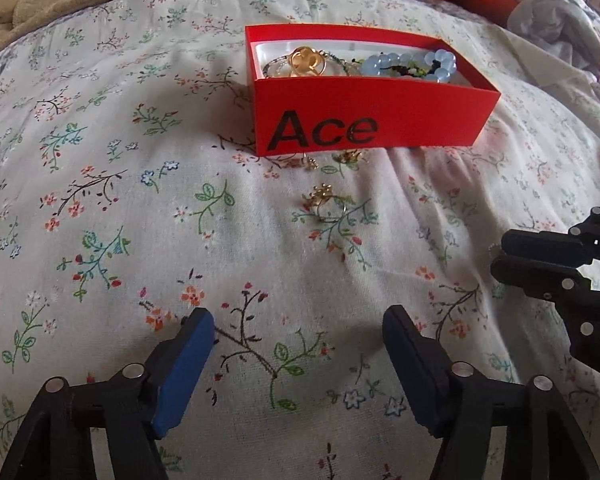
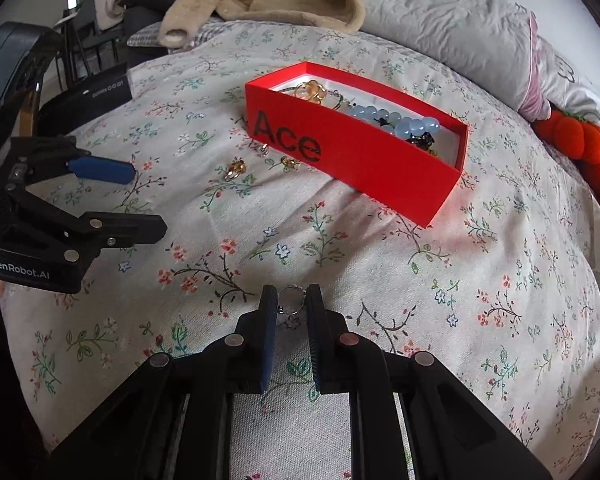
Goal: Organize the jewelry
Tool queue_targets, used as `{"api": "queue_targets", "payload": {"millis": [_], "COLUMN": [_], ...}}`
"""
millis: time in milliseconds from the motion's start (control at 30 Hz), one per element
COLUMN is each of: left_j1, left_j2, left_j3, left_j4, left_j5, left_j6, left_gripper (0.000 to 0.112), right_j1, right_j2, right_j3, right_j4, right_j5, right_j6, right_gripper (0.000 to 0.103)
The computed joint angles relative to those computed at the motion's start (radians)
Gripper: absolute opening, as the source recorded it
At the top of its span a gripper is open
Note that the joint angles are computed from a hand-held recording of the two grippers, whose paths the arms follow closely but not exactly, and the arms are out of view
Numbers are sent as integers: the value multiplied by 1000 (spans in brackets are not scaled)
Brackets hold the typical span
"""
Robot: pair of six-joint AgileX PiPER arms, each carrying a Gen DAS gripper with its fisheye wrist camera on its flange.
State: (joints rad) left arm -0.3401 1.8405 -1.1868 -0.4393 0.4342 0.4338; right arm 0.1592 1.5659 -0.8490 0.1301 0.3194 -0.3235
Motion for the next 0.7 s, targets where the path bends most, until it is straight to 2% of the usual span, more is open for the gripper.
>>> {"api": "queue_targets", "payload": {"millis": [167,367,600,700], "left_j1": [13,-18,-18,-18], "left_j2": [62,122,176,190], "left_j3": [-79,-156,-242,-265], "left_j4": [-94,-26,-18,-7], "left_j5": [46,39,60,64], "left_j6": [73,-2,-44,-60], "left_gripper": [51,45,36,30], "right_j1": [-20,-50,-105,-119], "right_j2": [-9,-1,38,46], "right_j3": [-19,-57,-105,-113], "right_j4": [38,80,158,143], "right_j5": [13,45,90,97], "right_j6": [-25,-44,-87,-69], "right_gripper": [15,16,16,16]}}
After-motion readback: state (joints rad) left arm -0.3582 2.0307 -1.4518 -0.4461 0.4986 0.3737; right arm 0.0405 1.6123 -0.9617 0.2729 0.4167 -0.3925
